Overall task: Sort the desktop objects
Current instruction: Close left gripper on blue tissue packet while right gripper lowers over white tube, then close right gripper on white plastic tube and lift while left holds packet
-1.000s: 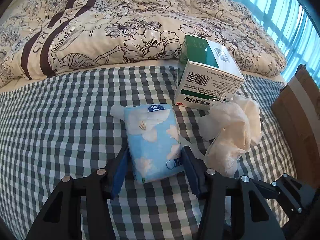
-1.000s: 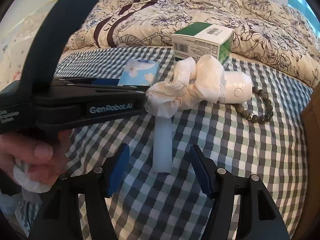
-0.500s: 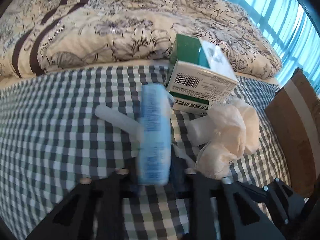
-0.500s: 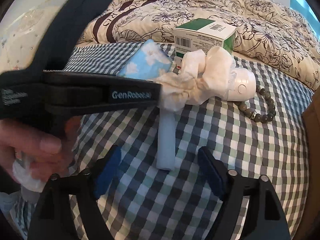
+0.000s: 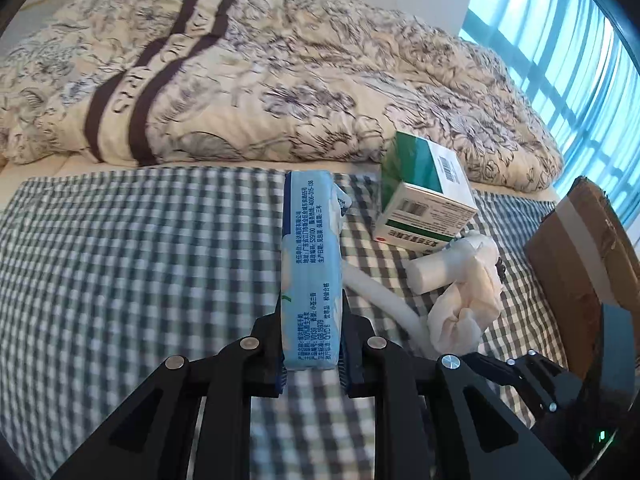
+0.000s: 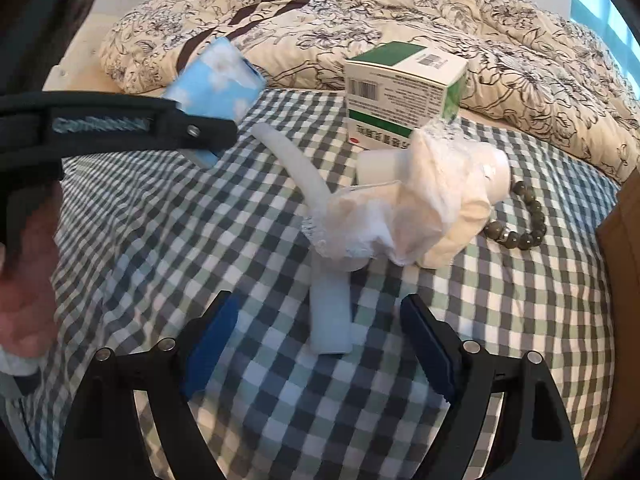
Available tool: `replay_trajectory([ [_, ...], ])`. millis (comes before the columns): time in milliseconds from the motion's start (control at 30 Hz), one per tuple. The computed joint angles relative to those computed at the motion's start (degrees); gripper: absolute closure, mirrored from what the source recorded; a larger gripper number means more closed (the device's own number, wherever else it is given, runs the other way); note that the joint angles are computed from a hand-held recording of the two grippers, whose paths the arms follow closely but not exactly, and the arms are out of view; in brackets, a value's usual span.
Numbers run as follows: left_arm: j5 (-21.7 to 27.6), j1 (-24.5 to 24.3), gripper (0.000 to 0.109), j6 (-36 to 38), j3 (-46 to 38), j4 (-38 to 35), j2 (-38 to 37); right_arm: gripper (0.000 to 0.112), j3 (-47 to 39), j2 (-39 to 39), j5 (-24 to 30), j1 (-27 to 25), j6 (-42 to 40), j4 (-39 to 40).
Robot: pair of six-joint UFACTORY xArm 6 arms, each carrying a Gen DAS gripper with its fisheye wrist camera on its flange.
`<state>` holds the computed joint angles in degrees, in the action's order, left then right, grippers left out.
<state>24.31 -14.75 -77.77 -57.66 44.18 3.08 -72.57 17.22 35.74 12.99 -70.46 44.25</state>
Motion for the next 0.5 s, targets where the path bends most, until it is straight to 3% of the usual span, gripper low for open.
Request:
replay_trajectory([
  [133, 1.5, -0.1, 0.089, -2.1, 3.3, 1.1, -4.0, 0.074, -0.5, 0.3, -0.1, 0.2, 0.7, -0.9],
  [233, 2.5, -0.3, 0.089, -3.2, 5.2, 1.3, -6.4, 0.089, 0.4, -0.3, -1.0, 0.2, 0.8, -1.1],
  [300, 3.3, -0.7, 0.089, -3.4, 6.0, 1.3, -7.5, 0.097, 0.4, -0.5, -0.5, -0.3, 1.3, -1.1],
  [500, 6.3, -2.2, 0.089, -4.6, 7.0, 2.5, -10.7, 0.101, 1.1, -2.7, 2.2, -1.8, 0.2, 0.6],
])
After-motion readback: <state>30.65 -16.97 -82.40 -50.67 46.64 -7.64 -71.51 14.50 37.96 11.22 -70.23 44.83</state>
